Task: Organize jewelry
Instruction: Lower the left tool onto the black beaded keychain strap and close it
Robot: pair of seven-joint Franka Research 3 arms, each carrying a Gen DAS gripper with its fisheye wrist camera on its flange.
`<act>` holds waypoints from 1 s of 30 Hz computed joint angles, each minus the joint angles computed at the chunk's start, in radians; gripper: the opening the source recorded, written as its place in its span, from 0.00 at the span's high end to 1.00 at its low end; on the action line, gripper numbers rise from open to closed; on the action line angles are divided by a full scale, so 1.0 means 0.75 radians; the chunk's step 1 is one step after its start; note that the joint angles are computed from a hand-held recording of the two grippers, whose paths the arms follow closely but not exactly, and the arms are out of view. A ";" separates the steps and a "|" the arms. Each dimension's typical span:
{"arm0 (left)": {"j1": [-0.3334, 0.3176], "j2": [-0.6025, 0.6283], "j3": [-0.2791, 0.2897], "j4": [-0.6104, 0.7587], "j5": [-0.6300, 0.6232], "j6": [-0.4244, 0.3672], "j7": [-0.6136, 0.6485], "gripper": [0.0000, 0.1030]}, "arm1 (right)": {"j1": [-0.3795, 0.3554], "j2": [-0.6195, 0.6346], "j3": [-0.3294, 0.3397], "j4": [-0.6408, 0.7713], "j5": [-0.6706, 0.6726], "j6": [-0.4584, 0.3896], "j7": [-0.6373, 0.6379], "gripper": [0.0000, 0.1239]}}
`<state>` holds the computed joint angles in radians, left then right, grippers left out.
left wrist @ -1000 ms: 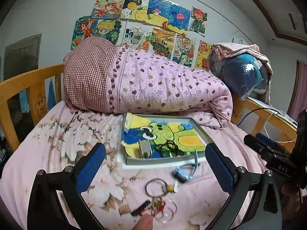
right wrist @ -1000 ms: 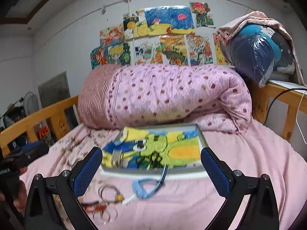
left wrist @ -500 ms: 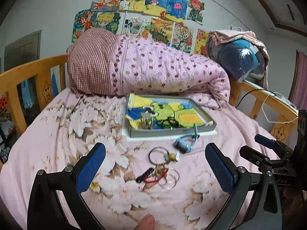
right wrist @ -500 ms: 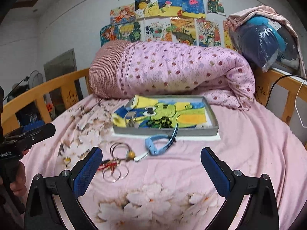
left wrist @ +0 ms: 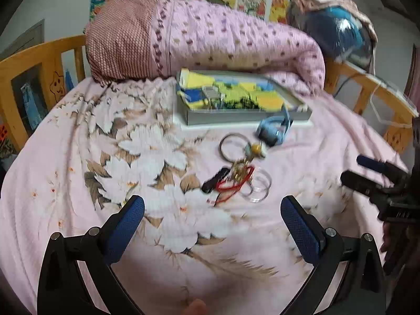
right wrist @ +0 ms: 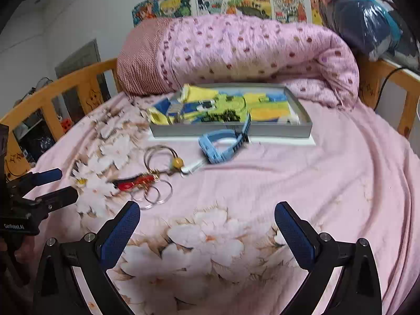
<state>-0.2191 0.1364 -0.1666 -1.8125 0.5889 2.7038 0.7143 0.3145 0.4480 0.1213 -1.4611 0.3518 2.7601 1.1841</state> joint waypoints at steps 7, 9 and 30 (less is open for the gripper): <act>0.026 0.029 -0.004 -0.007 -0.112 -0.003 0.095 0.01 | -0.001 0.071 -0.007 0.098 -0.028 -0.144 0.005 0.17; 0.035 0.037 -0.003 -0.002 -0.145 -0.002 0.125 0.02 | -0.003 0.108 0.002 0.160 -0.032 -0.210 -0.017 0.17; 0.140 0.235 -0.080 0.229 -0.604 -0.047 0.732 0.68 | 0.068 0.695 0.005 1.136 -0.091 -0.757 -0.027 0.27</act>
